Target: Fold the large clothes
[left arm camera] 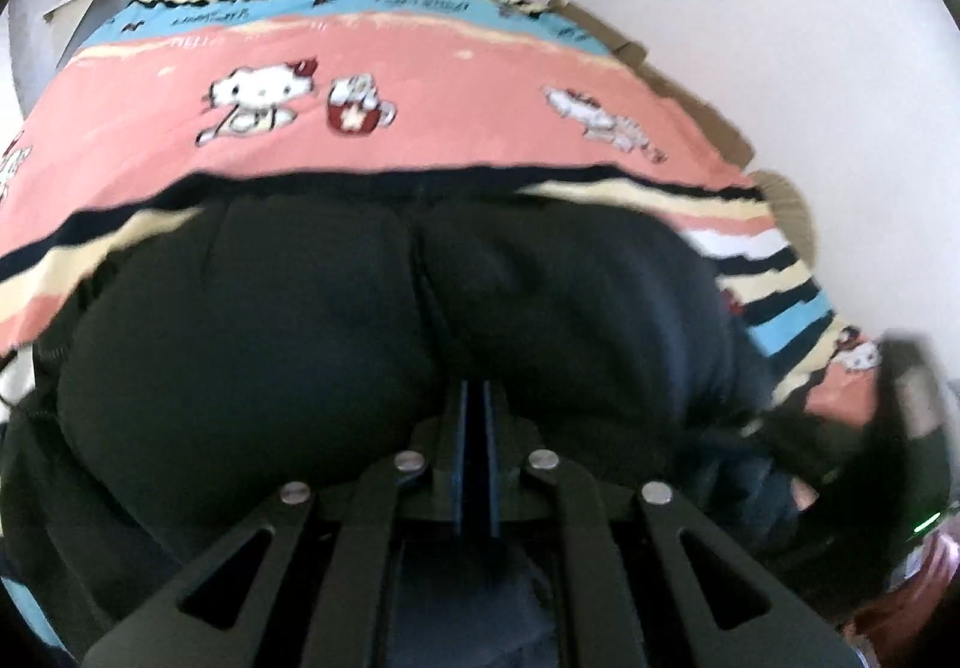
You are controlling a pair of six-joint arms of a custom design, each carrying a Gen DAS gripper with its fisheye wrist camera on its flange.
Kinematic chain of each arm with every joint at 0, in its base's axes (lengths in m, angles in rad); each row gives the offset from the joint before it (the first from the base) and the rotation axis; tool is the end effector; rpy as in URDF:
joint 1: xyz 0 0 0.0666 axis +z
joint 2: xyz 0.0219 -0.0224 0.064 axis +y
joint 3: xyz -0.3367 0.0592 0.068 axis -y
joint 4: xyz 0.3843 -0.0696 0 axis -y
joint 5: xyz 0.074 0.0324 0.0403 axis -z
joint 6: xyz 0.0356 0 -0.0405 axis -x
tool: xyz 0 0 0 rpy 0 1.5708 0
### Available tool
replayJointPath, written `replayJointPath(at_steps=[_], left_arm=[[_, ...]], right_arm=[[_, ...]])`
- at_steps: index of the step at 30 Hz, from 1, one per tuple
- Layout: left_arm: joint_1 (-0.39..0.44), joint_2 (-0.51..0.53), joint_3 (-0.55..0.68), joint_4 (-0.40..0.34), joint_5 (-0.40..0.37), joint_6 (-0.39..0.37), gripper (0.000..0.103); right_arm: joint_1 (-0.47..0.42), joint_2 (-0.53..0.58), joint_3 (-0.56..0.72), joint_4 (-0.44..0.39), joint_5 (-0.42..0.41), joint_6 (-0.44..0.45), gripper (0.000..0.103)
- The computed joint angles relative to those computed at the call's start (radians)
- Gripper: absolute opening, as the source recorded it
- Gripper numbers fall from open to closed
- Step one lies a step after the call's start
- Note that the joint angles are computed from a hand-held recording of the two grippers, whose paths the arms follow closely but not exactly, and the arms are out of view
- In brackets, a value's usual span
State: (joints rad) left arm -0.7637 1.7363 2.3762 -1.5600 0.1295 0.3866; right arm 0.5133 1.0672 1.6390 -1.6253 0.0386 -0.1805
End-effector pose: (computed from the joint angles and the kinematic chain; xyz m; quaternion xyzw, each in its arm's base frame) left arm 0.3712 -0.3624 0.5939 0.1975 0.9249 -0.2250 0.2343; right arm 0.2589 0.1439 0.5709 -0.1552 0.9540 0.0694 0.2468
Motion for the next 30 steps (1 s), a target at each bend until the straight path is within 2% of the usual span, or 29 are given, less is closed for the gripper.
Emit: replayJointPath(at_steps=[3,8,12,14,16,19,22,26,27,30], left_arm=[[0.0,-0.062,-0.122,0.057,-0.006,0.016,0.006],[-0.004,-0.077,-0.16,0.087,-0.015,0.017,0.006],[-0.006,-0.104,-0.206,0.119,-0.01,0.017,0.006],[-0.008,-0.111,-0.216,0.123,-0.007,0.018,0.006],[-0.008,-0.125,-0.234,0.134,-0.001,0.02,0.006],[-0.012,-0.152,-0.266,0.144,0.002,0.021,0.006],[-0.022,-0.215,-0.335,0.179,0.013,0.034,0.005],[-0.05,-0.313,-0.443,0.225,0.003,0.045,0.005],[-0.06,-0.335,-0.472,0.237,-0.013,0.052,0.005],[-0.097,-0.381,-0.542,0.272,-0.094,0.067,0.005]], right_arm=[[-0.024,-0.005,0.046,0.0,-0.018,-0.001,0.065],[-0.092,0.039,0.174,0.038,0.001,0.024,0.066],[-0.175,0.145,0.287,0.051,0.042,0.031,0.067],[-0.22,0.207,0.329,0.049,0.022,0.006,0.069],[-0.231,0.253,0.34,0.05,0.048,-0.029,0.07],[-0.226,0.261,0.292,0.025,0.001,-0.039,0.071],[-0.179,0.181,0.19,0.012,-0.011,-0.028,0.071],[-0.069,0.03,0.045,0.003,0.064,-0.021,0.071],[-0.021,-0.023,-0.002,0.003,0.108,-0.034,0.071],[0.013,-0.051,-0.029,0.008,0.144,-0.059,0.071]])
